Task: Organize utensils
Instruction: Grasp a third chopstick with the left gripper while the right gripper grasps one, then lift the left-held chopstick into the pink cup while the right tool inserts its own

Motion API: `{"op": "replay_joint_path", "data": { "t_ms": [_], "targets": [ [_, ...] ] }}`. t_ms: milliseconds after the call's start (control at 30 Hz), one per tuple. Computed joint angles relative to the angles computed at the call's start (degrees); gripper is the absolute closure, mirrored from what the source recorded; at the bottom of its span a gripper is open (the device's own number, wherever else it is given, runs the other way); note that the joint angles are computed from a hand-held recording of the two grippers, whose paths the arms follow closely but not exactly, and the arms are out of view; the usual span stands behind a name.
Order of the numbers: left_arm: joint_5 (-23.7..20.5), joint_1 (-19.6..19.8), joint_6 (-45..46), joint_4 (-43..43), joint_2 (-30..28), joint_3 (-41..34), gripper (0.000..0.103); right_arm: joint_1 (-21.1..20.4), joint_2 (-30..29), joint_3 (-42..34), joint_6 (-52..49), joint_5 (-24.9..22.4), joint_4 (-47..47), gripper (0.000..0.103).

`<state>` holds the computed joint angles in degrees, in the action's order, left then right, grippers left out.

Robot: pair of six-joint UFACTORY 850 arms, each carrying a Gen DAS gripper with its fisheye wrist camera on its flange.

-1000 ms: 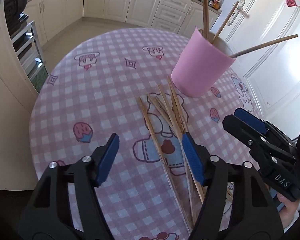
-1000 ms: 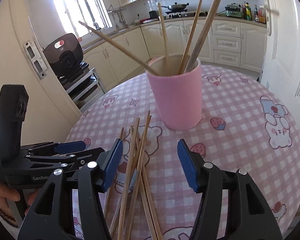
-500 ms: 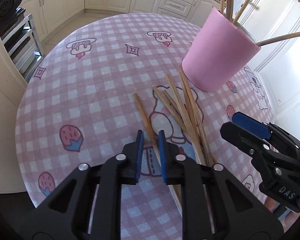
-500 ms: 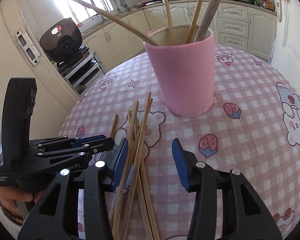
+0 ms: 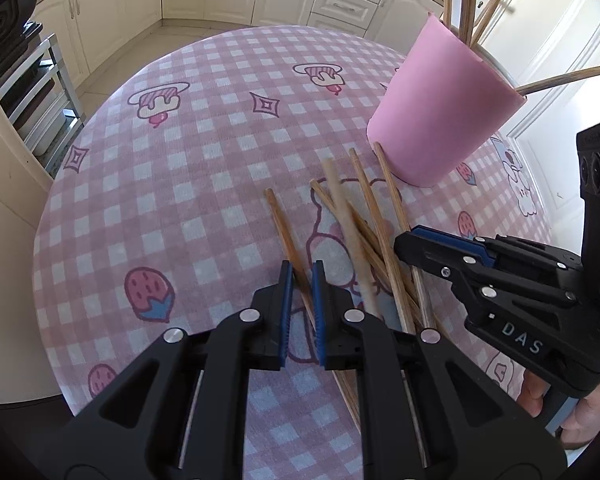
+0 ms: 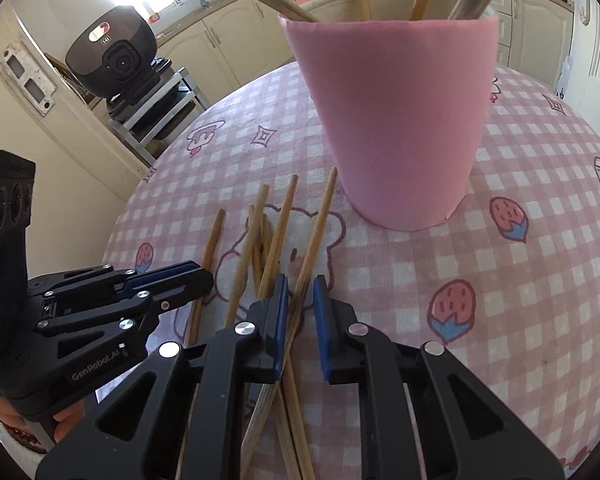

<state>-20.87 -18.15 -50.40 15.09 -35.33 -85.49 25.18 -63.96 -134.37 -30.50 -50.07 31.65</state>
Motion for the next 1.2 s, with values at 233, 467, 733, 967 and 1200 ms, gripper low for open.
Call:
{"op": "replay_joint_path", "data": {
  "t_ms": [233,467,733,967,1200],
  "targets": [
    [0.69,0.45,1.87,-2.03,-0.26,-0.24,0.093,-0.1,-2.48,-4.33,1.79,-1.18,-0.41,0.098],
    [2.58,-0.12,-4.34,3.88,0.54,1.41,0.094,-0.97,1.73,3.07,-2.15,2.14,4.45,0.098],
    [3.59,-0.49,-6.32,4.99,3.17,3.55,0.097,-1.78,7.63,11.04,-9.06,4.86,10.28,0.098],
    [5.84,-1.81,-18.41,17.46,9.3,7.26,0.097,-2.27,13.45,17.82,-16.74,7.39,16.24,0.098],
    [6.78,-4.41,-43.79,45.19,16.32,10.88,0.097,-2.55,20.05,24.32,-25.22,11.16,22.51,0.098]
  ]
}}
